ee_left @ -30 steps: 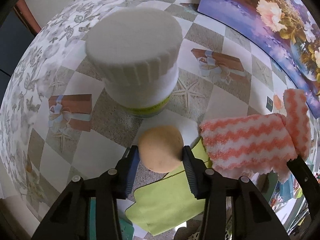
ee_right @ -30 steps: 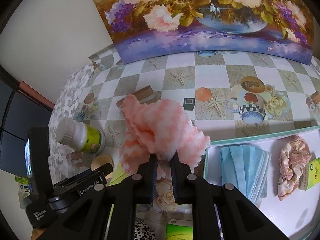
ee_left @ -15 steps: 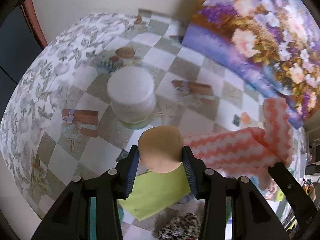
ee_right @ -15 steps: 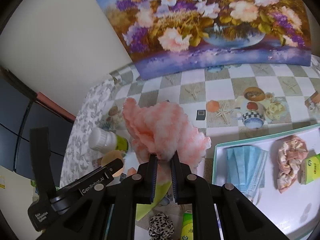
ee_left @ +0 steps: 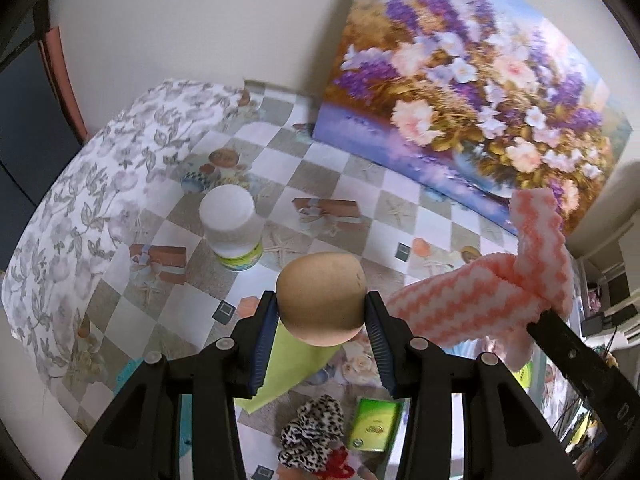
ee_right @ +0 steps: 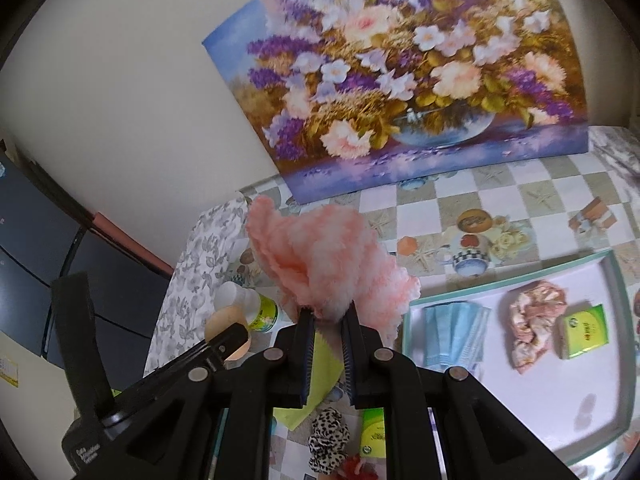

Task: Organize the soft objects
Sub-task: 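Carry pink cloth and tan ball over the white tray and release both inside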

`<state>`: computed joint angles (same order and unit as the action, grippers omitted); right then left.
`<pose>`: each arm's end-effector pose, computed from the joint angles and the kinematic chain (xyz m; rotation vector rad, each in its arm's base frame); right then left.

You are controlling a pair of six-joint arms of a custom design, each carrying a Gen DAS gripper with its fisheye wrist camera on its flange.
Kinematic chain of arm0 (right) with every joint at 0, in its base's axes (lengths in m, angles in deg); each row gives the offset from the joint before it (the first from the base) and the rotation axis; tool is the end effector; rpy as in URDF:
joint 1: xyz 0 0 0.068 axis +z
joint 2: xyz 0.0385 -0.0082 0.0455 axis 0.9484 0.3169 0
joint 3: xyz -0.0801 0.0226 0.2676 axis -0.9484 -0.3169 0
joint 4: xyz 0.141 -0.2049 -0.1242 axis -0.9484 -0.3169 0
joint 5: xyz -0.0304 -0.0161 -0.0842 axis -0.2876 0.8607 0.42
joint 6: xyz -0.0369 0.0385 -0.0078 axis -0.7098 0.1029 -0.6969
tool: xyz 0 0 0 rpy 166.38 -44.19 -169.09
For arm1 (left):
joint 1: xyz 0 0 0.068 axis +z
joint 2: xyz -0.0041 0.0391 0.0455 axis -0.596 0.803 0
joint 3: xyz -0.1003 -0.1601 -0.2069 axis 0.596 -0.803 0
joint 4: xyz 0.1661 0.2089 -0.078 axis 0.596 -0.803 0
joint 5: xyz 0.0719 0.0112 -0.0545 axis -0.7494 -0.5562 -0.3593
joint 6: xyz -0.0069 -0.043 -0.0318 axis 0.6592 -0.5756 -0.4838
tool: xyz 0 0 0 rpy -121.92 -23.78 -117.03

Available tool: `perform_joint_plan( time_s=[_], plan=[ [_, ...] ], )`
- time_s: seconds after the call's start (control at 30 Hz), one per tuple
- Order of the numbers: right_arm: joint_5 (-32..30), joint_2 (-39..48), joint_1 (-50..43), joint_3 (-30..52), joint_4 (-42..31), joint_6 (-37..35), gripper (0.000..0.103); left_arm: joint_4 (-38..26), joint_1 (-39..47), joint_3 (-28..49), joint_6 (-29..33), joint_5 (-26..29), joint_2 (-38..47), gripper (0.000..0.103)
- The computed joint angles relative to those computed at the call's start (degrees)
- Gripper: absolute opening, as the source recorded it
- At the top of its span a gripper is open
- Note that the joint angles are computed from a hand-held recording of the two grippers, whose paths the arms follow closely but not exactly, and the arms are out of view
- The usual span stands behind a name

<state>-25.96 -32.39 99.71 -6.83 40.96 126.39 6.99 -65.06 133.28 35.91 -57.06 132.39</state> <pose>0.1614 0.0768 0.2244 0.7439 2.3071 0.4196 0.2614 -0.1430 0.2131 0.3058 2.6517 -0.2962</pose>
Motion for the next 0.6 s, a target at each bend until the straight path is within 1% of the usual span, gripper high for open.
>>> perform_joint_plan(
  time_s=[0.1, 0.33, 0.47, 0.6],
  plan=[
    [1.5, -3.2, 0.6, 0.3, -4.1, 1.3, 0.014, -0.5, -2.6, -1.3, -0.7, -0.9, -2.6, 0.046],
    [7.3, -11.4, 4.1, 2.1, -17.6, 6.2, 0.014, -1.0, -10.4, -3.0, -2.7, -2.8, -4.6, 0.046],
    [11.9, -16.4, 8.3, 2.2, -25.9, 12.8, 0.014, -1.0, -15.9, -3.5, -4.2, -3.2, -4.2, 0.046],
    [14.7, -19.6, 12.6, 1.5, -34.1, 20.4, 0.014, -0.9, -21.4, -3.9, -6.0, -3.2, -2.3, 0.046]
  ],
)
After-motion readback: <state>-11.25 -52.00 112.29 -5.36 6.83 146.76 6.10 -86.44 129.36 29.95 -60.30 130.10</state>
